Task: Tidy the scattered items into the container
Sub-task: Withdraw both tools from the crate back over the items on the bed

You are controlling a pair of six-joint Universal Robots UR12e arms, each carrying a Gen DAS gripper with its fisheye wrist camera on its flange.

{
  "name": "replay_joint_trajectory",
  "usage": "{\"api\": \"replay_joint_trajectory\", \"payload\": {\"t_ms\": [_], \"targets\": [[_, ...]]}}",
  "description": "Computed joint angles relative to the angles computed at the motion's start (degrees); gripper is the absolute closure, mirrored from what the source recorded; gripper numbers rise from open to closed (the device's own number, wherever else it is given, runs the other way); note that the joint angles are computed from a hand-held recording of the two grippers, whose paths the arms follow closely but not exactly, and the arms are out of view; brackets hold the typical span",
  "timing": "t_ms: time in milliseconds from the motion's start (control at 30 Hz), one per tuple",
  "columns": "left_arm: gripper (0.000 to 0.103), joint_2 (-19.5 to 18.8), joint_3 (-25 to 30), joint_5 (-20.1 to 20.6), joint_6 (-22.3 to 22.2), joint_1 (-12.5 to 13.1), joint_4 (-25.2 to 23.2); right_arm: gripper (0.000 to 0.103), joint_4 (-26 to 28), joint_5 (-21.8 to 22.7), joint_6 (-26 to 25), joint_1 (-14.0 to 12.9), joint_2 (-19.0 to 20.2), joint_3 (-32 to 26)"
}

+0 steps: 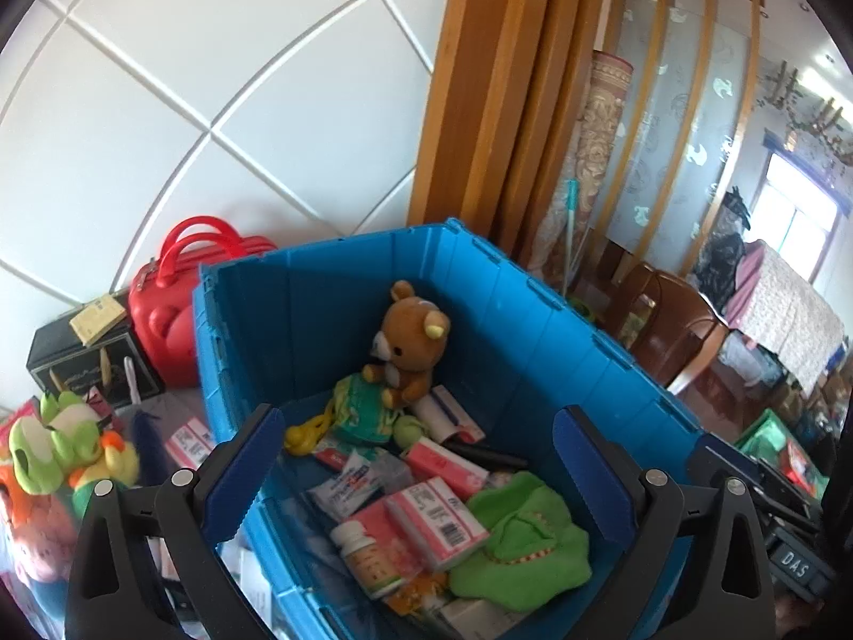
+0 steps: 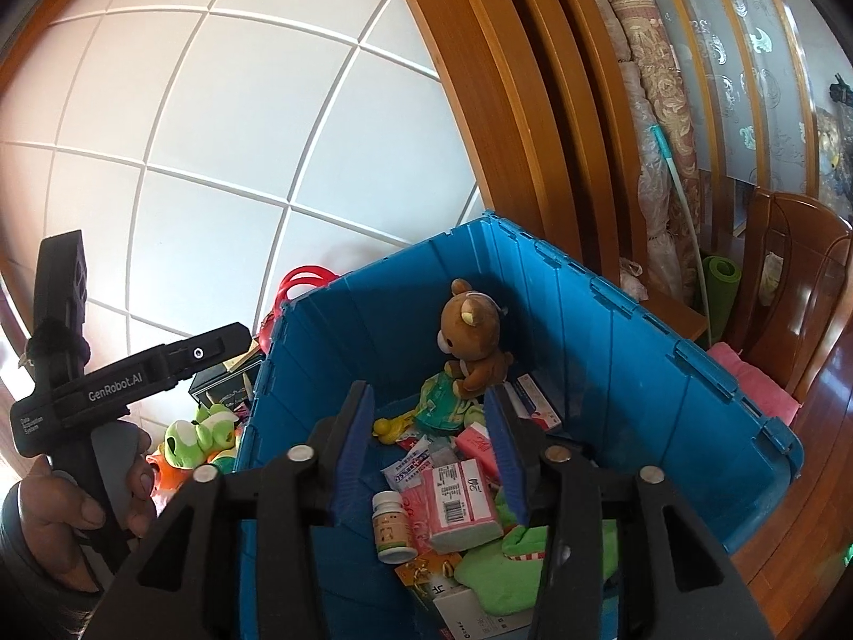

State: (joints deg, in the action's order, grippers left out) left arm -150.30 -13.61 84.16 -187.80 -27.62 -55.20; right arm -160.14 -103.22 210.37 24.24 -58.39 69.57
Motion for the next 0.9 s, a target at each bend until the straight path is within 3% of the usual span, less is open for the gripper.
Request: {"api": "replay_joint_trajectory", "payload": {"t_ms": [33,200,300,667,900], "targets": [[0.001,1.9,-3.9,0.4,-0.5,0.3,1.7,0.036,-0.2,0.3,-0.3,0.2,0.3,-0.4],[0.001,9.1,-17.9,2.5,-3.0,1.8,7.7,0.019,0.5,1.4,-2.8,1.4,2.5,-4.1],[0.001,12.7,-25.1,4.4,-4.9,2.8,10.7,0.000,0.5,1.9,-3.9,2.3,3.9,-6.3],[0.001,24.2,-47.4,6.9,-10.8,8.0,18.5,0.000,6.2,6.3,-9.0,5.9,10.9,-18.7],[0.001,29.4,-56.9,8.8,-12.6,11.3,20.8,0.000,12.3,8.0,-11.2,8.3,15.7,-27.0]]}}
